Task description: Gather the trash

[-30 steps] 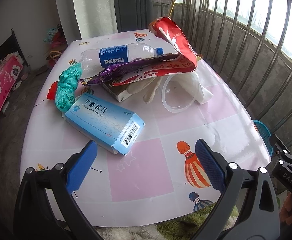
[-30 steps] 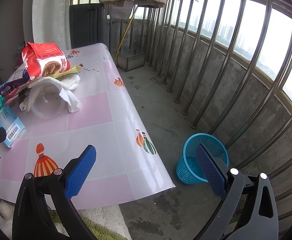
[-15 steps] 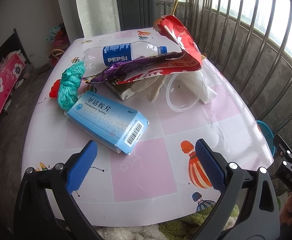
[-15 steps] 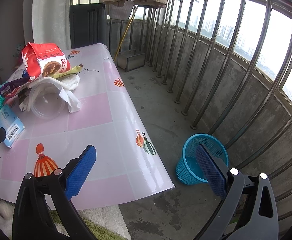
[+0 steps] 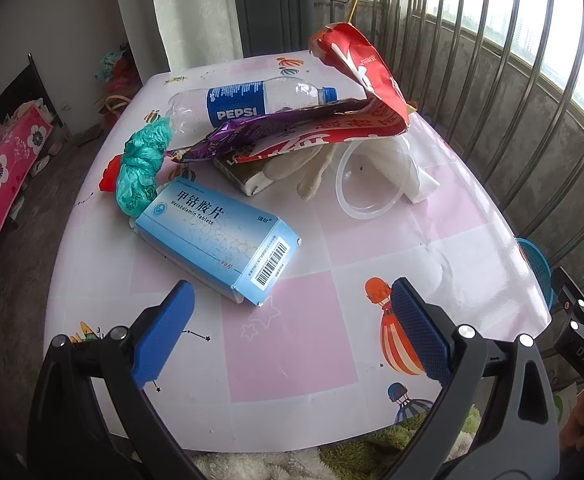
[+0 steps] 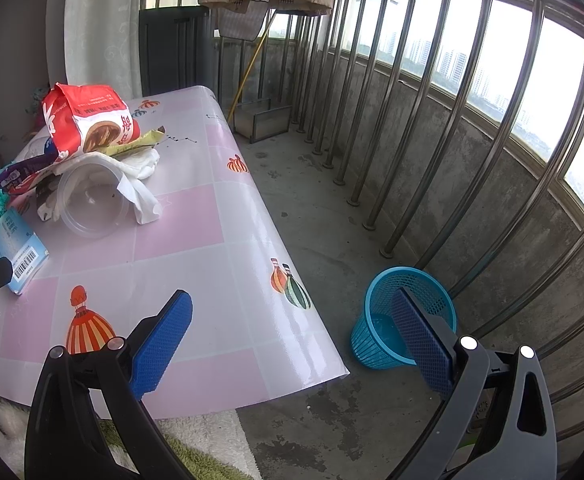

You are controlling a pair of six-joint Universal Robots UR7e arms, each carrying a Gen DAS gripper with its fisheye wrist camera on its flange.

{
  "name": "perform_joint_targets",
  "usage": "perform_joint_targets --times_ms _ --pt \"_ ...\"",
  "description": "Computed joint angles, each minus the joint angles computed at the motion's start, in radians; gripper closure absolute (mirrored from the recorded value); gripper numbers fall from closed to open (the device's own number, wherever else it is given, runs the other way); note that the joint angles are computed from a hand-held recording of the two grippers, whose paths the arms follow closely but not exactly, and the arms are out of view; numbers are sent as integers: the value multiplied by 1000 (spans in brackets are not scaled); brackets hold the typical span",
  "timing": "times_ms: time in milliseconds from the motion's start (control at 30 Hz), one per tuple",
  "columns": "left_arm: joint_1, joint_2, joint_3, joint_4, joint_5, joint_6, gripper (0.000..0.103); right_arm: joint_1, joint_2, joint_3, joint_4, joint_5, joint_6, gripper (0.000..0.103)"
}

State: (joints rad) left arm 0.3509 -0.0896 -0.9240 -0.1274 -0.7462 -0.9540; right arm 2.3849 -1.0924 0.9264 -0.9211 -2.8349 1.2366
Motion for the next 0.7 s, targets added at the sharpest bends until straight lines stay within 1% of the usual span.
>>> perform_joint_targets --times_ms 700 --pt "3 -4 6 11 -6 -14 9 -1 -5 14 -17 3 -8 6"
